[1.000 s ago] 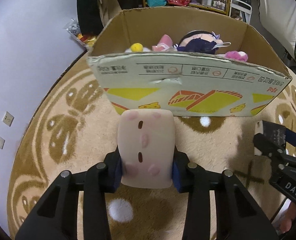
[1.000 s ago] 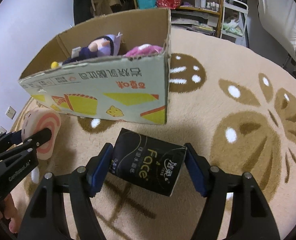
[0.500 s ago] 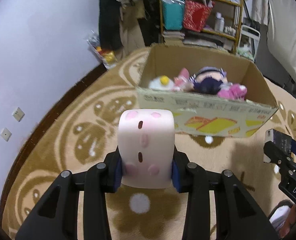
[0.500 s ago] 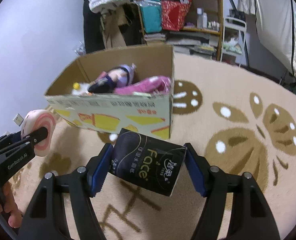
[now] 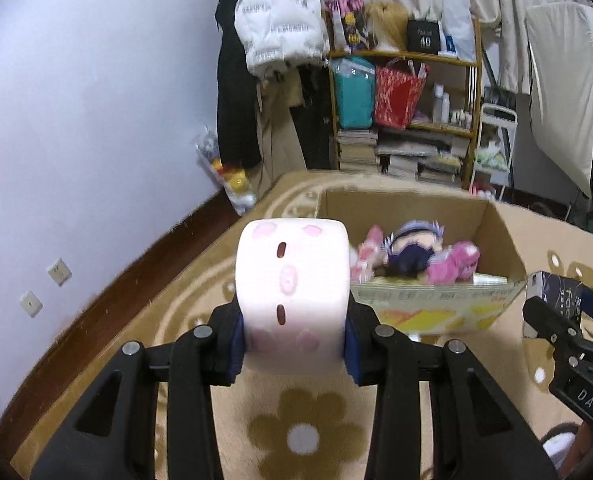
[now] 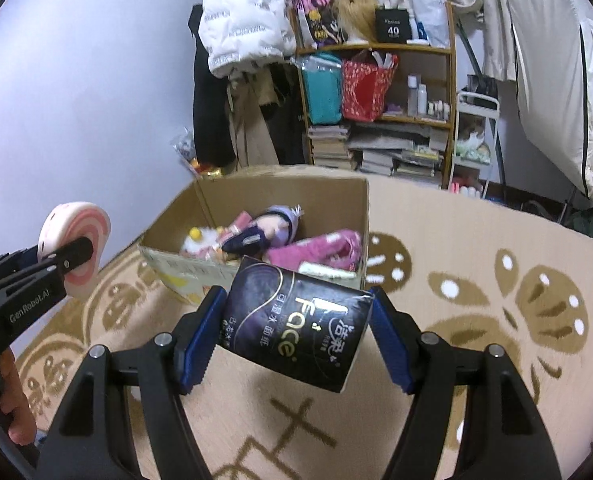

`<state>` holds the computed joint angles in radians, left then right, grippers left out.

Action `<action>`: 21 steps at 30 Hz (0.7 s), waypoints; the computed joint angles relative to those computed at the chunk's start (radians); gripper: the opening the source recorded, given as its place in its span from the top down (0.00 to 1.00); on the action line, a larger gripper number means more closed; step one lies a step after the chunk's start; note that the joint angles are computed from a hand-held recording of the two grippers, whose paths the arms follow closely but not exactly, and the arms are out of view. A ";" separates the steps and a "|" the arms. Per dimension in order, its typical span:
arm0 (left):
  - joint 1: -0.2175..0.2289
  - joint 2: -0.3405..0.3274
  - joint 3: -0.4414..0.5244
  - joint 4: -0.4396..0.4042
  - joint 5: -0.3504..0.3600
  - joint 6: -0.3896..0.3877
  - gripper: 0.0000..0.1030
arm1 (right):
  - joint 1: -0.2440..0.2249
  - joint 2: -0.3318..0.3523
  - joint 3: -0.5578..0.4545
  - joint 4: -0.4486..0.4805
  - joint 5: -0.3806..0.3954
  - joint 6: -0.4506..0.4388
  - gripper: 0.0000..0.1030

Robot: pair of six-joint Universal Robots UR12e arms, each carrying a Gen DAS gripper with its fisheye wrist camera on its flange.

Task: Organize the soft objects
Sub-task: 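Lift the pink roll plush and black pack up over the box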

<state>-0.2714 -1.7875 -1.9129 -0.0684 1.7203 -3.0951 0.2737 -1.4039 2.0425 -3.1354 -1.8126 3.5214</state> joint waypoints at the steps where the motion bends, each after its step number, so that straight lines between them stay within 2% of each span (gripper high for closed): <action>1: -0.001 -0.001 0.003 0.014 0.001 0.005 0.64 | 0.000 0.001 -0.002 -0.008 -0.004 -0.004 0.27; 14: -0.013 -0.027 0.036 0.122 0.038 0.070 0.63 | -0.008 0.028 -0.036 -0.102 -0.019 -0.057 0.27; 21: -0.016 -0.058 0.065 0.144 0.049 0.097 0.63 | -0.014 0.050 -0.059 -0.101 -0.008 -0.068 0.27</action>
<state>-0.2874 -1.8451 -1.8478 0.0752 1.7689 -2.9976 0.2602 -1.3536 1.9833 -3.2366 -1.8206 3.4539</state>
